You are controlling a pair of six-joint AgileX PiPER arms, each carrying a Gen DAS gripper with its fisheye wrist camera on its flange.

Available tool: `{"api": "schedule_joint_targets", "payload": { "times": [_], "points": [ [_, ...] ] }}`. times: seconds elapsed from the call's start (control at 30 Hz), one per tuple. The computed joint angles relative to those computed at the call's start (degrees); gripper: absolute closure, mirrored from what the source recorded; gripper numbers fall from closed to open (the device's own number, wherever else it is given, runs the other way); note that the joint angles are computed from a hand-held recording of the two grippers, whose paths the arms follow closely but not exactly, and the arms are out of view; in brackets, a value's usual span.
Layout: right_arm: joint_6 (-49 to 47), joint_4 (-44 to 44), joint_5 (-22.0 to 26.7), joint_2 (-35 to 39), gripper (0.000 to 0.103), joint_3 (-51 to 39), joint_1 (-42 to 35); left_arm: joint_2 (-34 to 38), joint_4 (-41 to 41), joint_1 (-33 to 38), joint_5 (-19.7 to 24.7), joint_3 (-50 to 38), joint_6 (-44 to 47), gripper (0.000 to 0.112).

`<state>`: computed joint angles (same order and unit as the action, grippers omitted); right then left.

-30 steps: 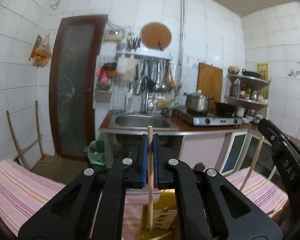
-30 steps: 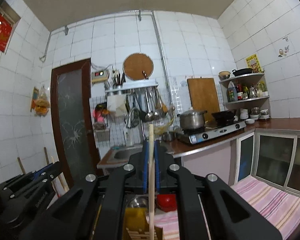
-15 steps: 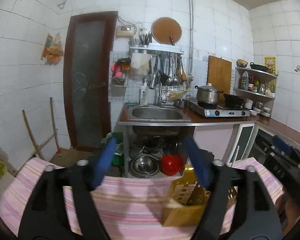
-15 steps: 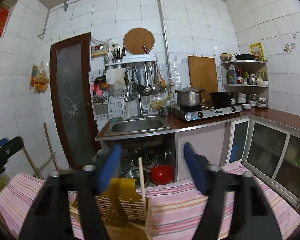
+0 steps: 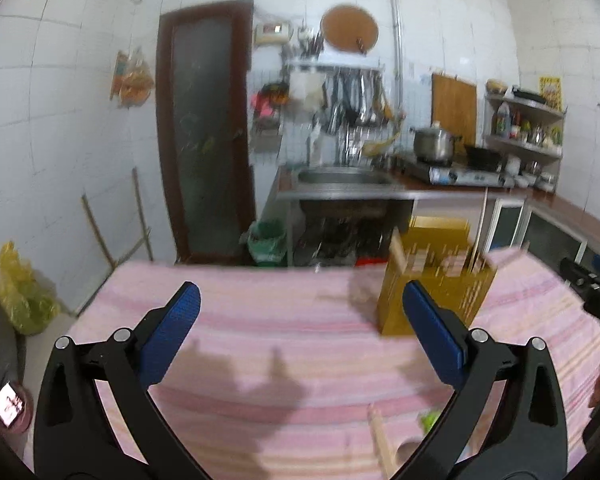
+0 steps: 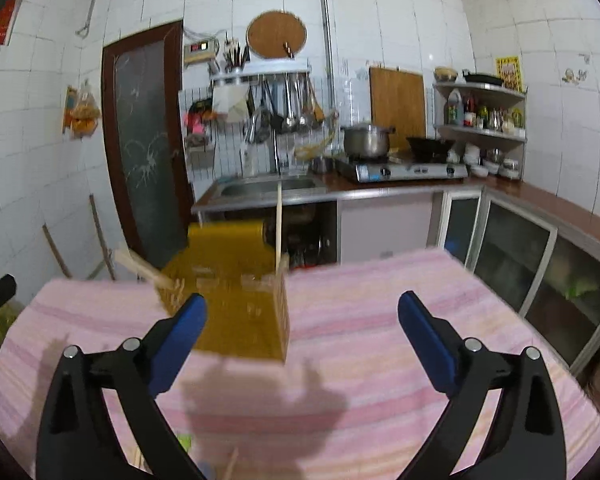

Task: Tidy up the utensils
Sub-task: 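Withdraw both open tools back toward the table items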

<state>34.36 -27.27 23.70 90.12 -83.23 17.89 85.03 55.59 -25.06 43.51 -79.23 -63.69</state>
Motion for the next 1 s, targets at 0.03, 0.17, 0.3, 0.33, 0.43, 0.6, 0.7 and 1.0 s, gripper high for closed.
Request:
{"api": "schedule_joint_targets", "payload": {
  "times": [0.03, 0.17, 0.3, 0.33, 0.43, 0.6, 0.7, 1.0],
  "points": [
    [0.7, -0.3, -0.2, -1.0, 0.009, 2.6, 0.4, -0.4, -0.1, 0.0, 0.1, 1.6, -0.8, 0.014],
    [5.7, -4.3, -1.3, -3.8, 0.009, 9.8, 2.5, -1.6, -1.9, 0.5, 0.0, 7.6, -3.4, 0.014],
    [13.2, -11.6, -2.0, -5.3, 0.009, 16.0, 5.3, -2.1, -0.6, -0.1, -0.2, 12.2, -6.8, 0.014],
    [14.8, -13.2, -1.8, -5.1, 0.009, 16.9, 6.0, -2.2, 0.0, -0.4, -0.1, 13.4, -7.6, 0.014],
    [18.8, -16.4, -1.6, -4.1, 0.009, 19.0, 7.4, -1.6, 1.2, -0.8, -0.1, 15.7, -9.4, 0.014],
    [20.3, -17.3, -0.9, -2.3, 0.009, 19.3, 8.3, 0.5, 1.6, 0.2, -1.3, 17.8, -12.0, 0.014],
    [20.3, -17.7, 0.4, -0.9, 0.009, 18.5, 9.4, 1.9, 0.7, 1.4, -2.8, 18.2, -12.0, 0.014],
    [12.5, -9.0, 6.0, 4.7, 0.009, 13.8, 10.5, 4.9, -6.7, 4.6, -6.0, 17.8, -5.7, 0.014]
  ]
}}
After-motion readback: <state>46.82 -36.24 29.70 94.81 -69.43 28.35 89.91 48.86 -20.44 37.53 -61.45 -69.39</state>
